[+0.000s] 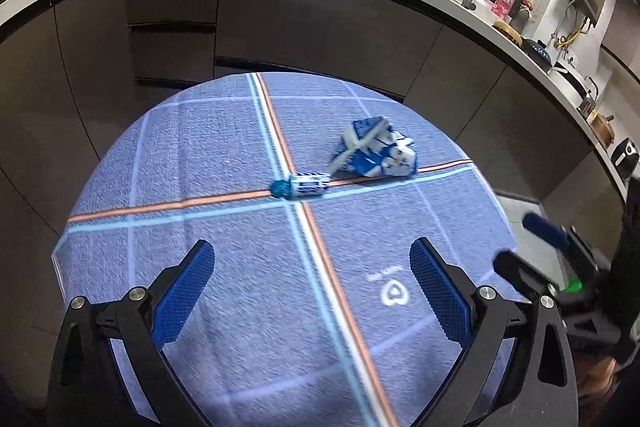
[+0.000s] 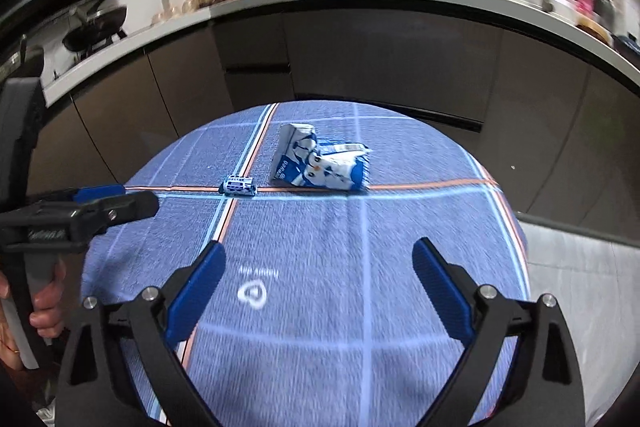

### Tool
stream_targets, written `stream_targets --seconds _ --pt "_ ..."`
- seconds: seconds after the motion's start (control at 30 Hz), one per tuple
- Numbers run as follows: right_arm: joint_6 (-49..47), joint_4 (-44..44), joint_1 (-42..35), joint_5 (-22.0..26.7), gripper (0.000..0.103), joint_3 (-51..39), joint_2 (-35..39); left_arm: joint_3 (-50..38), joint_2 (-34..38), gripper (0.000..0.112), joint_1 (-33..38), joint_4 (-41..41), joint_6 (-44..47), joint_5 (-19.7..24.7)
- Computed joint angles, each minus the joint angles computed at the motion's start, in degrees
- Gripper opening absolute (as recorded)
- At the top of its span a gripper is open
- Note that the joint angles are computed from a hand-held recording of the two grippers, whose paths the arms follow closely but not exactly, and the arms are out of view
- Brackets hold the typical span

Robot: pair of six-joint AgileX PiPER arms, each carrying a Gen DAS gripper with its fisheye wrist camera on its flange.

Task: Collect trash
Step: 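Move both open tools back over the table toward the remaining items, then grasp the blue-white snack bag with the right tool while the left tool grasps the small bottle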

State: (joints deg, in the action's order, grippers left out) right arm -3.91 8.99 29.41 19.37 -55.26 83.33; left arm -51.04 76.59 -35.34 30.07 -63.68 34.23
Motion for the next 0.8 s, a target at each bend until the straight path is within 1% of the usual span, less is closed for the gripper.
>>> stream_targets --seconds 0.1,0.23,0.33,0.43,0.47,0.57,0.67,0.77,0.8 --pt "2.01 -2.91 1.00 1.31 0.090 -6.13 6.19 0.13 1.55 0.094 3.09 -1.30 3.75 -2.27" --pt "1.95 -2.93 1.13 3.61 0.084 -13.61 12.80 -1.59 5.36 0.094 6.74 -2.99 9.34 -4.57" --pt "3.05 -5.45 1.67 4.81 0.084 -18.80 17.42 -3.33 8.65 0.094 8.67 -5.65 14.63 -6.41" --pt "4.22 -8.35 1.99 6.49 0.080 -24.06 22.19 -5.44 12.06 0.094 10.10 -8.54 21.18 -7.90" --pt "3.83 -8.38 1.98 6.96 0.079 -25.67 23.66 -6.06 12.95 0.094 10.59 -10.03 23.81 -8.31" --pt "2.12 -7.76 1.93 7.60 0.078 -29.01 26.71 -7.88 15.27 0.093 12.66 -18.01 35.53 -9.92" --pt "0.50 -7.06 1.91 7.53 0.075 -31.70 29.24 -8.64 16.39 0.093 14.06 -21.67 41.65 -11.08" --pt "0.78 -7.54 1.68 8.66 0.069 -35.27 32.41 -9.27 16.98 0.091 14.59 -22.43 44.69 -11.53" --pt "1.19 -8.03 1.64 9.07 0.058 -35.94 33.11 -9.53 17.27 0.090 14.63 -22.11 44.94 -11.52"
